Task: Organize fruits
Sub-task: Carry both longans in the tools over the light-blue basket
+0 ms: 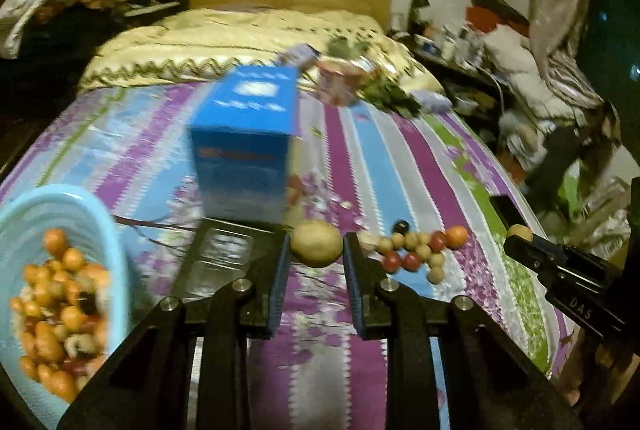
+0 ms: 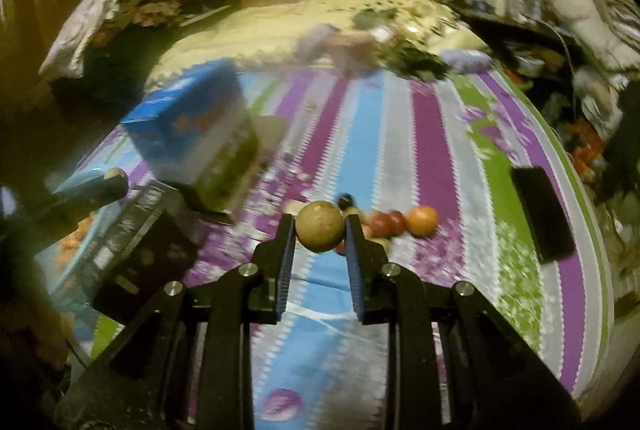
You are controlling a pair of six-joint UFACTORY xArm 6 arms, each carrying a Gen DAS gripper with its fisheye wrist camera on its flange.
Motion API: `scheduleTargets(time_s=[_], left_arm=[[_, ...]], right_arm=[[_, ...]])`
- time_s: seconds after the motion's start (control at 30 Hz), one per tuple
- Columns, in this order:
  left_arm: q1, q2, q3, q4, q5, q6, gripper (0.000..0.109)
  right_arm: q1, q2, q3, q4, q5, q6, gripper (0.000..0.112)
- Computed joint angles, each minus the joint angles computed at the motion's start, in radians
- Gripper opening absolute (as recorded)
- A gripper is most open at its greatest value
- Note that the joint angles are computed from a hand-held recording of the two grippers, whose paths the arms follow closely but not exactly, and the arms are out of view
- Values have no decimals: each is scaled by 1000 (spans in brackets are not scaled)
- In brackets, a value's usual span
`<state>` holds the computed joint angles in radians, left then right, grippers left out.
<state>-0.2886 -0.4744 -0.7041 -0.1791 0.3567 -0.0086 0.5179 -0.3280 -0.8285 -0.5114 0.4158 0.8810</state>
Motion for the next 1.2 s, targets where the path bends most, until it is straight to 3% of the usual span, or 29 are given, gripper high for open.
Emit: scheduleTargets(time_s=[0.67, 1.2], left_arm=[[415, -206, 23, -162, 155, 184, 26], [775, -177, -25, -341, 303, 408, 26]], right_arm=[[203, 371, -501, 132, 51, -196, 25], [347, 672, -915, 338, 193, -409, 25]])
